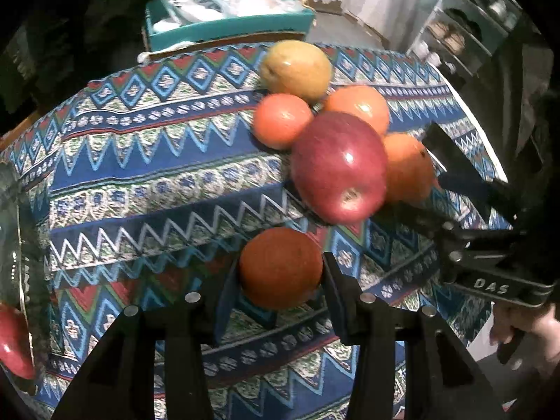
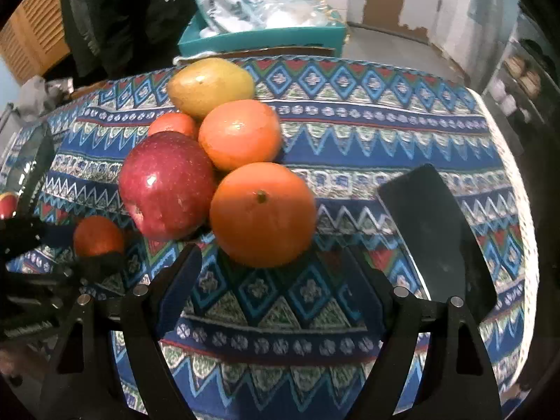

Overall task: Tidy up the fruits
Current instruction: 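Close the left gripper on the small orange while the right gripper closes on a large orange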

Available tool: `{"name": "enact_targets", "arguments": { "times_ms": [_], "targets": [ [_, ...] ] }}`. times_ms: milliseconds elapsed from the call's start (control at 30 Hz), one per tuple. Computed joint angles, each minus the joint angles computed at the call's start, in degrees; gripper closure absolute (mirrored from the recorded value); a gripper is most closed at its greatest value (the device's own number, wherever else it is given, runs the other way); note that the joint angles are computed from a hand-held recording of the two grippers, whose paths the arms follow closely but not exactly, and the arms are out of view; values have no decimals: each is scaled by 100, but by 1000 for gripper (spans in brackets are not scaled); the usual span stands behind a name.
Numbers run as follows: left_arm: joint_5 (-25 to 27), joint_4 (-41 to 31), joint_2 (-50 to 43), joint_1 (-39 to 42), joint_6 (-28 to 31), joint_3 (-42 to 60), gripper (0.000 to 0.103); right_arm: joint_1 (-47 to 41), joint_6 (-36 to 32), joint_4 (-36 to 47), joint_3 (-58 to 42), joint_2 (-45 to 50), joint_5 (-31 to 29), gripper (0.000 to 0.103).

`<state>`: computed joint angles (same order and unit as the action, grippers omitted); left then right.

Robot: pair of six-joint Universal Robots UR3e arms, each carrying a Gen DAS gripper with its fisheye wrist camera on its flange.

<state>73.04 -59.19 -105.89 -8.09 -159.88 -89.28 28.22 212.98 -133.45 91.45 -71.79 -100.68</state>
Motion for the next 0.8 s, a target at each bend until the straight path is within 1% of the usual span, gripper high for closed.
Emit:
{"name": "enact_targets", "arguments": {
  "times_ms": [100,267,400,433,500,633,800],
  "targets": [
    [7,53,-43,97,-13,68,56,-90,-126,-96,-85,169,143,22],
    [-104,-11,-111,312,-50,203,56,-157,-326,-10,-341,408,115,22],
    [-147,-60,-162,408,-59,287,56,-254,-447,-188,-242,412,235,22],
    [-156,-70,-170,420,-60,298,56,-276,-475,-220,-201,389,267,24],
    [-176,-81,-166,447,-48,301,56,-345,-541,-285,-184,416,453,32],
    [-199,-99,-115,471,-4,290,56,-286,-559,-169,-452,604,347,34],
    [-234,-138,19,520,36,241,56,-269,-288,-136,-418,571,324,35]
  ]
}}
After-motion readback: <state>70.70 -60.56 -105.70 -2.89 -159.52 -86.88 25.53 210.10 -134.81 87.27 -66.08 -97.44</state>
